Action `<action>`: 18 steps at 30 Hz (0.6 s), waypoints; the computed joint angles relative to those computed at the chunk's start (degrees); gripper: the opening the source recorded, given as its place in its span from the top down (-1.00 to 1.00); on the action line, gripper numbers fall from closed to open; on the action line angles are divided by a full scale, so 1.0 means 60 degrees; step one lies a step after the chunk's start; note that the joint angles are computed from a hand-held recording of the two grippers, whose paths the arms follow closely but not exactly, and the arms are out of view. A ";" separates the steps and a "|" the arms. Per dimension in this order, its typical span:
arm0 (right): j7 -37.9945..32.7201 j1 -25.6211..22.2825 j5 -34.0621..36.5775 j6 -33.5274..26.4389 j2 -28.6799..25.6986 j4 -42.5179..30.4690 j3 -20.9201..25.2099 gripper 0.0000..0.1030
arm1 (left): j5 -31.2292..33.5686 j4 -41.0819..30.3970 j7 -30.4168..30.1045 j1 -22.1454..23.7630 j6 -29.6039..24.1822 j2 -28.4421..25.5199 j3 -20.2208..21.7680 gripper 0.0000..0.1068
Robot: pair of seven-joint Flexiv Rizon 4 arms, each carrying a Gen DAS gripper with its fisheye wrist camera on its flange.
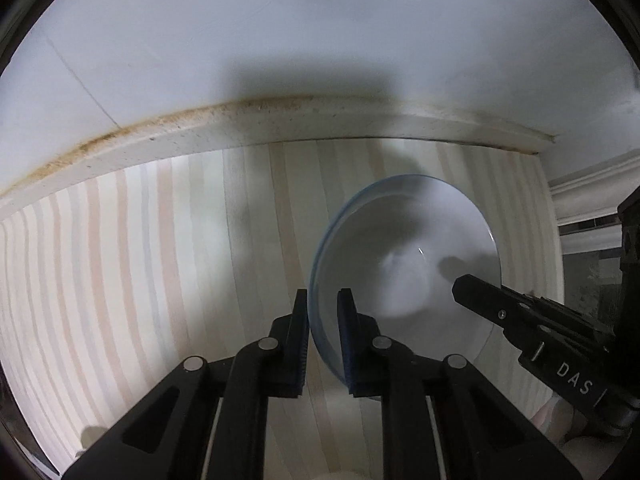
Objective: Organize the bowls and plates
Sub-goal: 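Lower the nested bowls into the blue-dot bowl and open both grippers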
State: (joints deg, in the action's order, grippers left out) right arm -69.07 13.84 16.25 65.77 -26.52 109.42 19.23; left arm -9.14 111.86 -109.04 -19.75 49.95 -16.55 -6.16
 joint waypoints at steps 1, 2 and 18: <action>0.0029 0.0018 0.0012 0.0046 0.0141 0.0089 0.0014 0.73 | -0.0031 0.0103 -0.0003 -0.0016 -0.0051 0.0213 -0.0005 0.78; 0.0005 0.0012 0.0043 0.0076 0.0271 0.0165 0.0048 0.73 | -0.0071 0.0231 0.0017 -0.0020 -0.0080 0.0428 -0.0009 0.78; 0.2161 0.1773 0.0259 0.0197 0.5099 0.3589 0.0204 0.73 | -0.0187 0.2483 0.0284 -0.0415 -0.1071 0.4588 -0.0144 0.78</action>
